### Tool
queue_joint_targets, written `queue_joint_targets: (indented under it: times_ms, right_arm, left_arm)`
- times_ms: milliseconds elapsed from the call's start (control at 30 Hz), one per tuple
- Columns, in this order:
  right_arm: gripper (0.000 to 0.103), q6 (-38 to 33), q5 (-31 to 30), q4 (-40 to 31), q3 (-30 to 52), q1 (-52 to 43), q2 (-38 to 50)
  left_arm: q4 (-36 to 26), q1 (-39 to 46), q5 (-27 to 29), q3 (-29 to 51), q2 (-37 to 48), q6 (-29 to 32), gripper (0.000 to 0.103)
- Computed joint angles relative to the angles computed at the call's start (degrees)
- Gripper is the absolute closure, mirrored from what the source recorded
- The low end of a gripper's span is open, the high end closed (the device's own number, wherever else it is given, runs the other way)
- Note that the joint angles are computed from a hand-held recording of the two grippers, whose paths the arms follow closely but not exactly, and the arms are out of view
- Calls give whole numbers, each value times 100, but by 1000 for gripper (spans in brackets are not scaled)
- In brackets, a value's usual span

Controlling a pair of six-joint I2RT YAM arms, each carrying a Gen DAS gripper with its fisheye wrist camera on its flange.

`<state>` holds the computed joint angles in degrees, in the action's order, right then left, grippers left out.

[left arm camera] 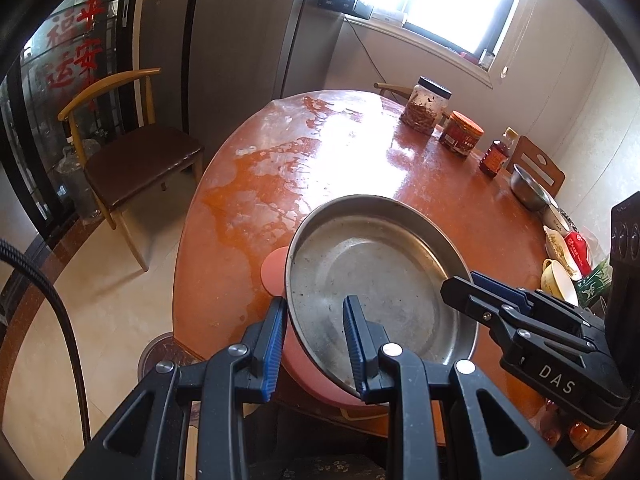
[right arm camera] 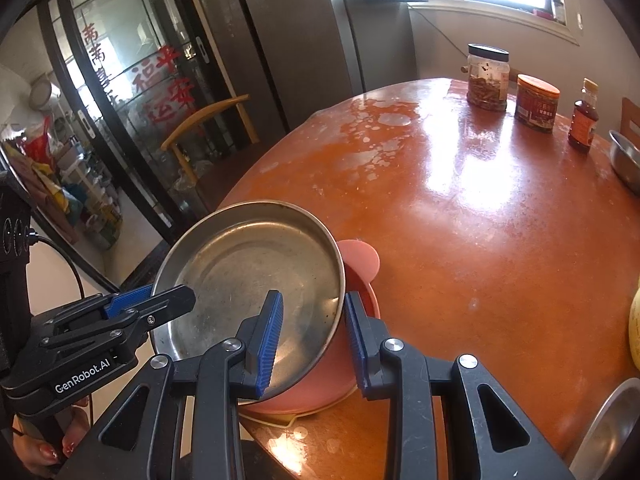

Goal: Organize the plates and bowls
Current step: 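Carry the steel tray with the left tool over the pink plate stack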

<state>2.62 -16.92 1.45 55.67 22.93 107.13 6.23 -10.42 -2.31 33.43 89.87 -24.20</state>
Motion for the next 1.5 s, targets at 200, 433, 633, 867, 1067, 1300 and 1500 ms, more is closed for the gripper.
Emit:
queue_joint_targets:
  times_ms: [200, 433, 633, 867, 1067, 1300, 1500]
  right_arm:
    - [71, 35, 138, 19, 26, 25, 103]
    - [71, 58, 258, 115, -9, 78, 139]
    - [70, 117, 316, 211, -29, 108, 229]
    - [69, 184, 316, 224, 4, 91, 321]
    - [69, 176, 330, 240, 10, 94, 364]
    - [69, 148, 312, 313, -37, 90, 374]
    - [70, 167, 296, 339, -59, 96, 361]
  left_arm:
    - [161, 9, 50, 45, 244, 79, 75]
    - [296, -11, -21, 61, 428, 150, 75]
    - [358, 12, 64, 91, 570, 147, 75]
    - [414, 14, 80, 157, 730, 201, 75]
    - [362, -16, 28, 260, 882, 221, 75]
    - [360, -4, 33, 280, 918, 232, 75]
    - [380, -3, 59, 283, 921, 213, 75]
